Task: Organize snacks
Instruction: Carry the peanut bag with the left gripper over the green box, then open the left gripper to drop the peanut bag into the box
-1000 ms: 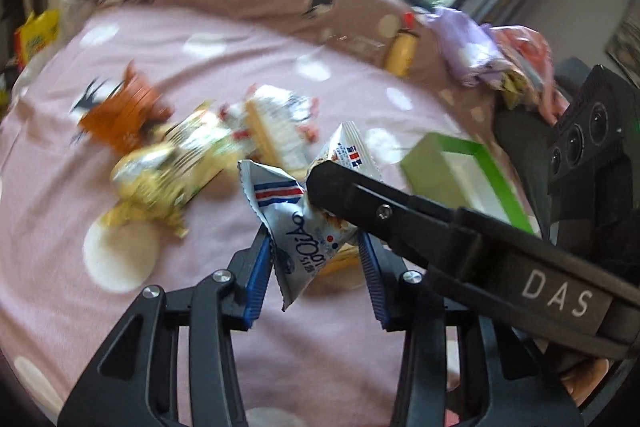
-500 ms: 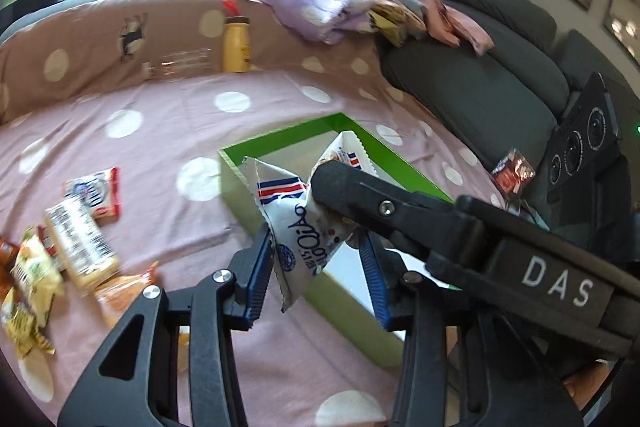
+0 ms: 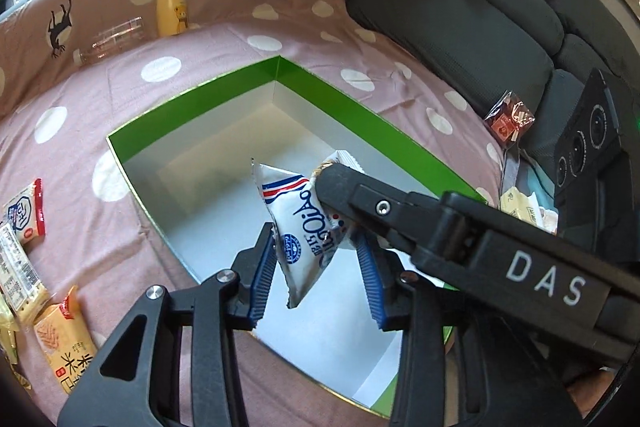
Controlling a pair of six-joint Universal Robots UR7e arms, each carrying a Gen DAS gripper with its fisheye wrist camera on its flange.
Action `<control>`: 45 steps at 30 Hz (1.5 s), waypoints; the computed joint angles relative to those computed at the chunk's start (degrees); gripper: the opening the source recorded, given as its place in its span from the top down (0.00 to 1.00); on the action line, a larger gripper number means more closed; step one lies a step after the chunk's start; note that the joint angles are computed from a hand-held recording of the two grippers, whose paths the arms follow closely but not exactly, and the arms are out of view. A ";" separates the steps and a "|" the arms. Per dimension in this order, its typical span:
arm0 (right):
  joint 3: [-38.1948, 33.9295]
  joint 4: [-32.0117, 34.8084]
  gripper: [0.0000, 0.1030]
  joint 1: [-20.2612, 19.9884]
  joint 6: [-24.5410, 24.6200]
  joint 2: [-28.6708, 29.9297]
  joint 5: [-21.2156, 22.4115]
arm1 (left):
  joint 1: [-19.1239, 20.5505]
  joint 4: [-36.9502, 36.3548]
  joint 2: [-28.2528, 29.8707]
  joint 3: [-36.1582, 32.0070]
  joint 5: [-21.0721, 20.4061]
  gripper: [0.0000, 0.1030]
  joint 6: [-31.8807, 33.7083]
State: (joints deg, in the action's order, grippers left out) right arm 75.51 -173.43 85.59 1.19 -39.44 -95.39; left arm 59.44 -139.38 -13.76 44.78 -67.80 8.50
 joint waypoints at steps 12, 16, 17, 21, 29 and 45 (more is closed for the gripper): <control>-2.33 2.82 0.53 0.29 0.12 1.73 -4.97 | 0.03 2.99 2.17 -2.55 5.98 0.71 -0.67; -2.59 3.44 0.53 0.67 -0.11 1.90 -6.57 | 0.04 2.44 1.92 -2.10 7.78 0.69 -0.22; -2.60 3.51 0.53 0.68 -0.03 1.88 -6.76 | 0.08 2.34 1.98 -2.09 8.64 0.71 0.12; -2.46 3.48 0.53 0.76 -0.18 1.82 -7.36 | 0.77 1.85 1.43 -1.65 7.15 0.79 0.53; -3.02 4.42 0.52 1.29 -0.45 2.31 -9.40 | 1.03 0.99 1.36 -1.44 9.40 0.88 3.85; -5.79 7.11 0.50 1.98 -1.44 4.20 -13.16 | 1.72 0.68 1.59 -2.80 9.76 0.88 2.98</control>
